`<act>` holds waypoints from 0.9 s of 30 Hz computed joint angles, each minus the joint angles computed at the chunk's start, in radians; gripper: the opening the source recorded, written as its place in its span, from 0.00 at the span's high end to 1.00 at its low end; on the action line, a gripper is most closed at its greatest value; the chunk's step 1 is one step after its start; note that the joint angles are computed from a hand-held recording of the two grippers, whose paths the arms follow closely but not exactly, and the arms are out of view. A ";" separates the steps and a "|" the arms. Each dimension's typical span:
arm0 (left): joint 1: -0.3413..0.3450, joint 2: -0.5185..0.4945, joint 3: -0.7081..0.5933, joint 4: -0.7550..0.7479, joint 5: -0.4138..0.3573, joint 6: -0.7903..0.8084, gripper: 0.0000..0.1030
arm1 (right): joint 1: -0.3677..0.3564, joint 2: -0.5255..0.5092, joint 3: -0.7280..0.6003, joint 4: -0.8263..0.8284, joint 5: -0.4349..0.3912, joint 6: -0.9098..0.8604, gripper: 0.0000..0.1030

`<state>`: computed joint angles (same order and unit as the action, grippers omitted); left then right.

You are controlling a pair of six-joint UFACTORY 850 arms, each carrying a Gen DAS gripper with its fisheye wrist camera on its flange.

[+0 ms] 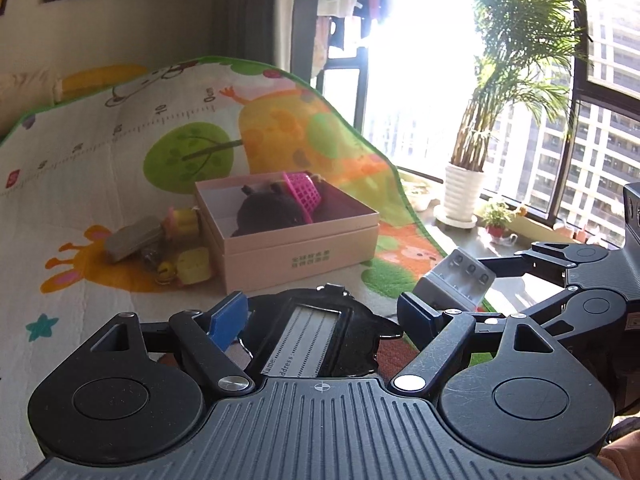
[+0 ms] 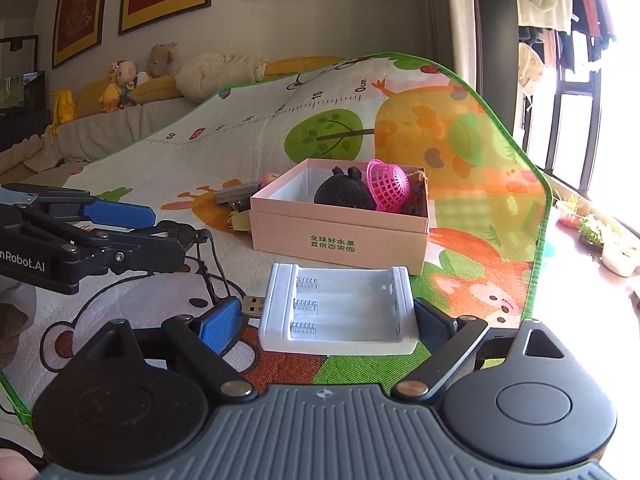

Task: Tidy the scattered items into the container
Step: 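Lift the luggage tag with the left gripper while the right gripper holds the charger, then carry the tag in the left gripper while the right gripper drops the charger into the box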

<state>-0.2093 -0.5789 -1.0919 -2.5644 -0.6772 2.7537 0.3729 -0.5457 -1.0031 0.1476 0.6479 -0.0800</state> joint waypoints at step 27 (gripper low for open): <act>0.018 -0.144 -0.293 0.172 0.014 -0.187 0.16 | -0.055 -0.021 -0.109 -0.058 -0.068 -0.046 0.12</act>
